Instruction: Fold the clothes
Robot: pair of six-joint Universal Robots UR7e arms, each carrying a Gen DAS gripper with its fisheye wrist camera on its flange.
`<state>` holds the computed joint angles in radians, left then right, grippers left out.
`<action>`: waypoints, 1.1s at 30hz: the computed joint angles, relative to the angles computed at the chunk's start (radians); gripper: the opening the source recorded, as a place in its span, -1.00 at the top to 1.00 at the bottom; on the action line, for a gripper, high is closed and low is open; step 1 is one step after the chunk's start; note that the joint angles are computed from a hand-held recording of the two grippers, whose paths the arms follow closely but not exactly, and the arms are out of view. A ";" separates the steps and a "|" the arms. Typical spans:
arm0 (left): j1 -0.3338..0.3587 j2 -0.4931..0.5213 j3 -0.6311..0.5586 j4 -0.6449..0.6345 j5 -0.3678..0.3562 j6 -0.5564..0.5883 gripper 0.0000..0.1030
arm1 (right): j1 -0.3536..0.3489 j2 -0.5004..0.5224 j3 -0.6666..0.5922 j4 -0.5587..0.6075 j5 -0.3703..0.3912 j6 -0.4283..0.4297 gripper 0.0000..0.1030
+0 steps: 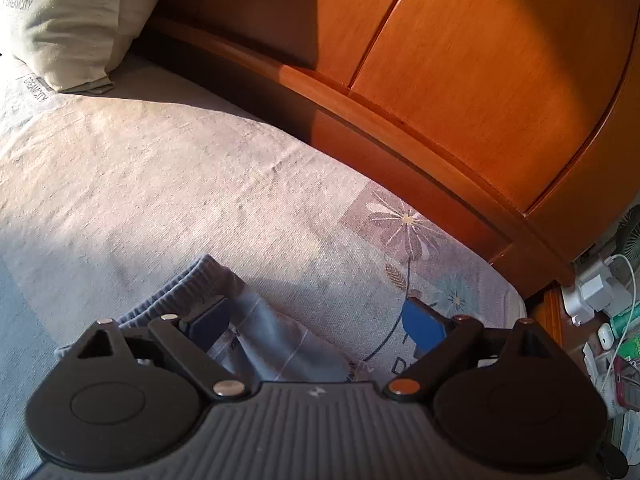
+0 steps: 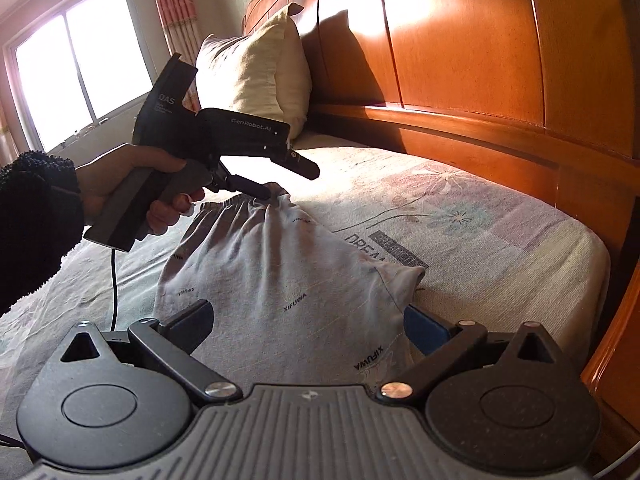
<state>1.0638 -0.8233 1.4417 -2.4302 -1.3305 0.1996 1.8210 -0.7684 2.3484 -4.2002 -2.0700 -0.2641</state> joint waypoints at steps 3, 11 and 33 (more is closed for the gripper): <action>0.005 -0.048 0.022 0.008 0.013 0.015 -0.81 | 0.006 -0.009 0.003 -0.002 0.005 0.008 -0.99; 0.059 -0.077 0.050 0.040 0.124 -0.026 -0.80 | 0.008 -0.008 -0.009 0.020 0.003 0.018 -0.99; -0.042 -0.523 0.531 -0.010 0.383 0.035 -0.83 | -0.028 -0.040 -0.062 0.117 -0.002 -0.060 -1.00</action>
